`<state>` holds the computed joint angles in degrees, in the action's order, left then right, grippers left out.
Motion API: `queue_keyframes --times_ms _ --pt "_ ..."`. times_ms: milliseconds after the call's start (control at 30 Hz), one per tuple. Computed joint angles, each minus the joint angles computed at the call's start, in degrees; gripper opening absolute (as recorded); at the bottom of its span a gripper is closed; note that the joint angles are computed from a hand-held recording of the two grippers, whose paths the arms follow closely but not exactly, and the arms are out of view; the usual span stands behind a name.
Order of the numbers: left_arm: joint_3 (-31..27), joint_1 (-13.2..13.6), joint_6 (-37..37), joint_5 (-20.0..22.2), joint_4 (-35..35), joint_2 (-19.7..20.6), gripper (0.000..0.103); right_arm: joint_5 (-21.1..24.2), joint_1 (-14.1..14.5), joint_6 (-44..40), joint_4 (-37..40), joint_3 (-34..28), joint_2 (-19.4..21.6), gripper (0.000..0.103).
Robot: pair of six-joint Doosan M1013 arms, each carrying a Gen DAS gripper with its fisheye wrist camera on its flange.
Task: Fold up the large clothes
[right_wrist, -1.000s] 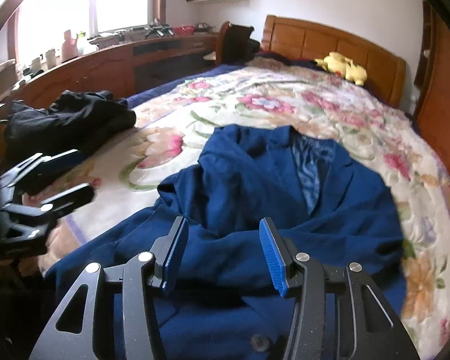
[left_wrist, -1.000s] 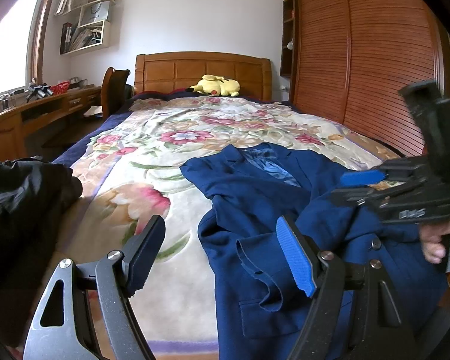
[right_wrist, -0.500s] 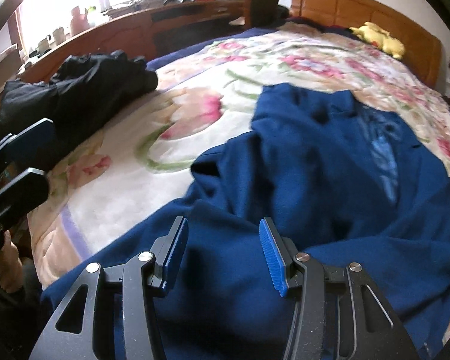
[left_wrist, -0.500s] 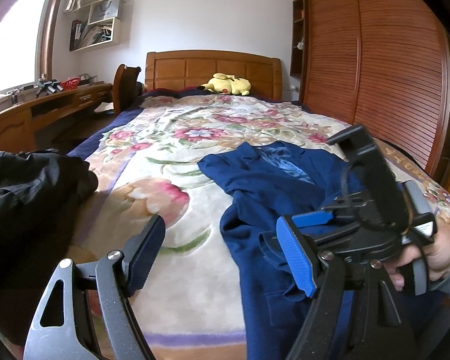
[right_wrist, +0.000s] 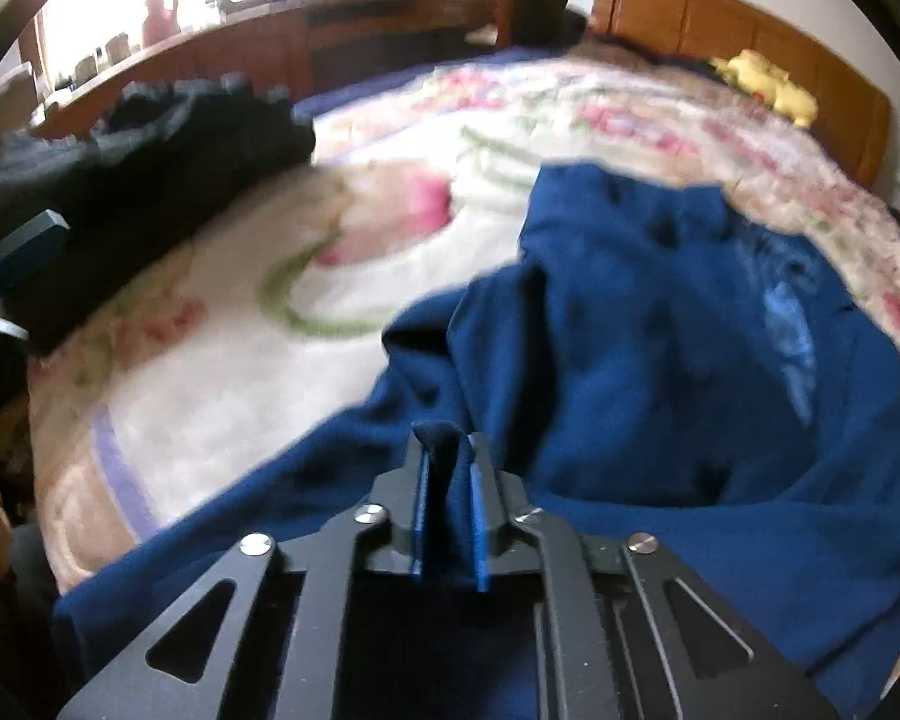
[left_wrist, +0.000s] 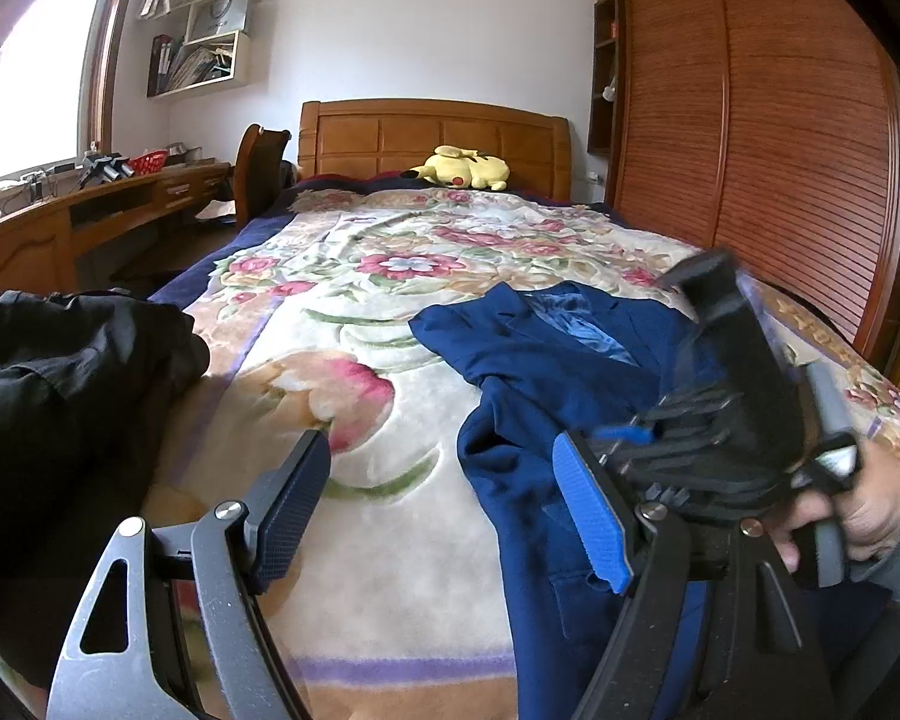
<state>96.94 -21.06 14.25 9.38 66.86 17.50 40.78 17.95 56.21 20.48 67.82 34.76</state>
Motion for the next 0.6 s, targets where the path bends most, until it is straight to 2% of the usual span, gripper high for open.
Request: queue_keyframes --times_ms 200,333,600 --pt "0.3 0.0 -0.1 -0.3 -0.3 -0.2 0.078 -9.2 -1.3 -7.9 11.4 7.0 -6.1 0.009" --pt "0.4 -0.1 -0.1 -1.0 -0.7 -0.2 0.078 -12.0 -2.4 -11.6 16.0 12.8 -10.0 0.009" --pt "0.2 -1.1 5.8 -1.6 -5.5 -0.1 0.078 -16.0 -3.3 -8.0 12.7 23.0 -15.6 0.009"
